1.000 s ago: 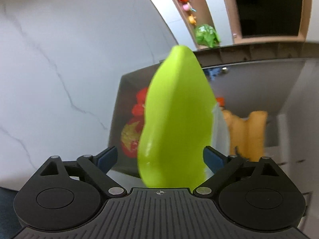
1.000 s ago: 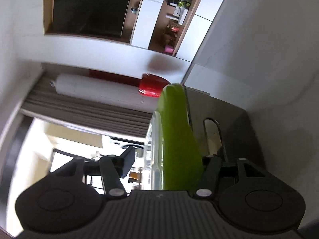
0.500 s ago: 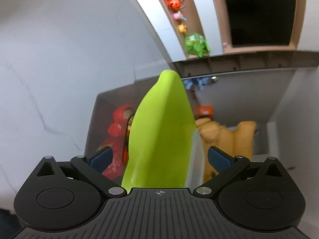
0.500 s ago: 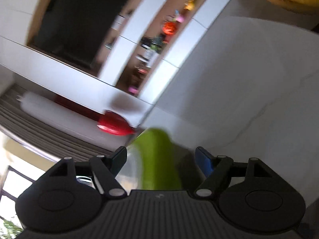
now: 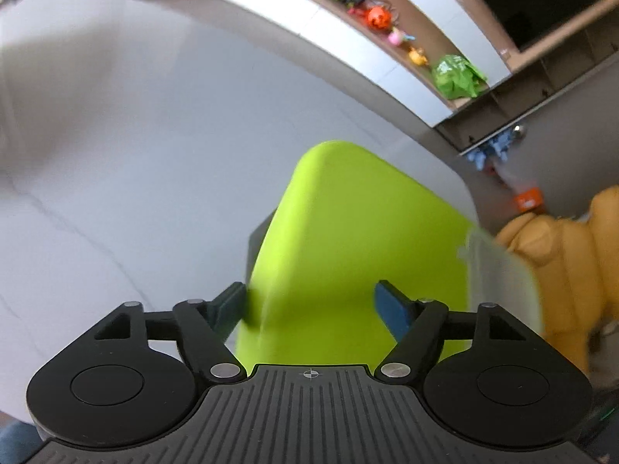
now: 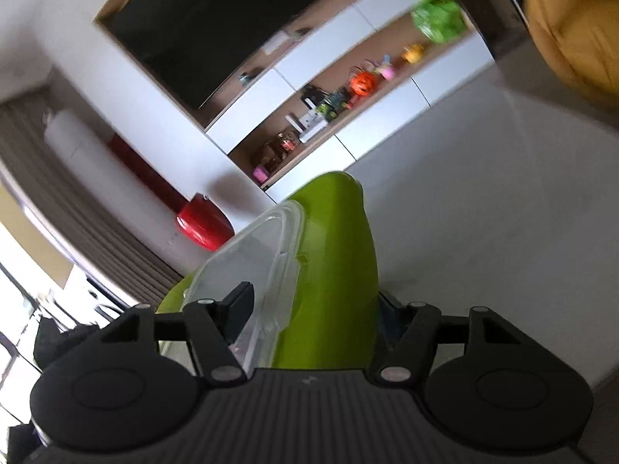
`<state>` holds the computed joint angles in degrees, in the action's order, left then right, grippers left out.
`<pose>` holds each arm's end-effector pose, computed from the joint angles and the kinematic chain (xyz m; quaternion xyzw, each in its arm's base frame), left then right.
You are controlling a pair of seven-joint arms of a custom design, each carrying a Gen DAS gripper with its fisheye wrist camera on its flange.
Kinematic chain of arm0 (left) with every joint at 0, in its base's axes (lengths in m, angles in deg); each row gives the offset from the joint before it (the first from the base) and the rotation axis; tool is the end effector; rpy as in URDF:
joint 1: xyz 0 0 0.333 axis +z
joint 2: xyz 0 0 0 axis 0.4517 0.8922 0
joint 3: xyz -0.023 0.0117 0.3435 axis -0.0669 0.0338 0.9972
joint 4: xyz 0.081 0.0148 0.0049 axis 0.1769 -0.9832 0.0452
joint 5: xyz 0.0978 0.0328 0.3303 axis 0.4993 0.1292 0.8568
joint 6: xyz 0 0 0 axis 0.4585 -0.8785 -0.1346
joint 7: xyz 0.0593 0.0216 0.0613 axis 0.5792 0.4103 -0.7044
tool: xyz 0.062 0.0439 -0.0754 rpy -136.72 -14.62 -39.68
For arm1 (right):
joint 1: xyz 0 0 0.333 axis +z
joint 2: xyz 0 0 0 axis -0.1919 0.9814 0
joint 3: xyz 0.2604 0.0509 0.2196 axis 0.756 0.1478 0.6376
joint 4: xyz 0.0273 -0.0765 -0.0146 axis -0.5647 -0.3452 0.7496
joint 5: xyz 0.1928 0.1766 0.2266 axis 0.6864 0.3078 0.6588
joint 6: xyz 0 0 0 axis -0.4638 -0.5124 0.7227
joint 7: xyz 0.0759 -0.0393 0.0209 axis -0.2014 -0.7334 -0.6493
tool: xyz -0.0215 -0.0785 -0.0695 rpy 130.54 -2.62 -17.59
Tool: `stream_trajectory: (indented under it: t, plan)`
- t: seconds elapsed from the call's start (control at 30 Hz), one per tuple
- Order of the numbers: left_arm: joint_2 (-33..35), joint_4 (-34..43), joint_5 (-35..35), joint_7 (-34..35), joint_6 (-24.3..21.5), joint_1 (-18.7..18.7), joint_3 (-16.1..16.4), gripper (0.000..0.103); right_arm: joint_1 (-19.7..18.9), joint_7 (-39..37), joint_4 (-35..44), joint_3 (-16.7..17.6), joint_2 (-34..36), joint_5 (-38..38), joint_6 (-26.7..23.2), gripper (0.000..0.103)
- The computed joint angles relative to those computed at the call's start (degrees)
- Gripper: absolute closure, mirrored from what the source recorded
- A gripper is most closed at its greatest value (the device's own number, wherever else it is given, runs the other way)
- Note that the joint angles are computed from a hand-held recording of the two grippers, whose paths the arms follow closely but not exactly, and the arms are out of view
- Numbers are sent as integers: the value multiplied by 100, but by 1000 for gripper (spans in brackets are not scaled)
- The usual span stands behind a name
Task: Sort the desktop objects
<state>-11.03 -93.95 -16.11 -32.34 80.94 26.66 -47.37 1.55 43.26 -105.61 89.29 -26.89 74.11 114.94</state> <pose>0.4585 -0.0972 0.6104 -0.8747 0.3189 -0.3520 0.0965 0.6234 0.2359 0.4643 -0.6620 0.5186 0.0506 0.5388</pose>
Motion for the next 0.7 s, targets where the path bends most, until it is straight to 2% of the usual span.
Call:
stream_trajectory:
  t: [0.1, 0.2, 0.33, 0.37, 0.43, 0.57, 0.63, 0.7]
  plan:
    - [-247, -223, 580, -771, 289, 346, -370, 27, 128, 43, 573, -6, 155, -423, 95, 36]
    - [-453, -298, 1468, -1759, 295, 870, -895, 26, 172, 926, 1476, -23, 654, -1388, -320, 36]
    - [-561, -593, 1477, -2055, 449, 679, -729, 20, 209, 2140, 2695, -93, 1489, -2530, -1085, 34]
    - [-620, -698, 1456, -2111, 518, 661, -698, 20, 248, 2308, 2727, -131, 1535, -2745, -1052, 34]
    - [-784, -1000, 1483, -2283, 890, 746, -692, 9, 334, 2352, 2440, -171, 1430, -3054, -683, 34]
    - [-794, -1210, 1661, -2861, 1647, 1378, -1195, 7, -100, 1423, 1341, 510, 920, -2466, -11, 27]
    - [-854, -1179, 1758, -3082, 1498, 1663, -1524, 6, -341, 1033, 896, 793, 683, -1852, 212, 28]
    - [-989, -1326, 1780, -3252, 1533, 1711, -1596, 6, -452, 620, 582, 916, 492, -1151, 392, 28]
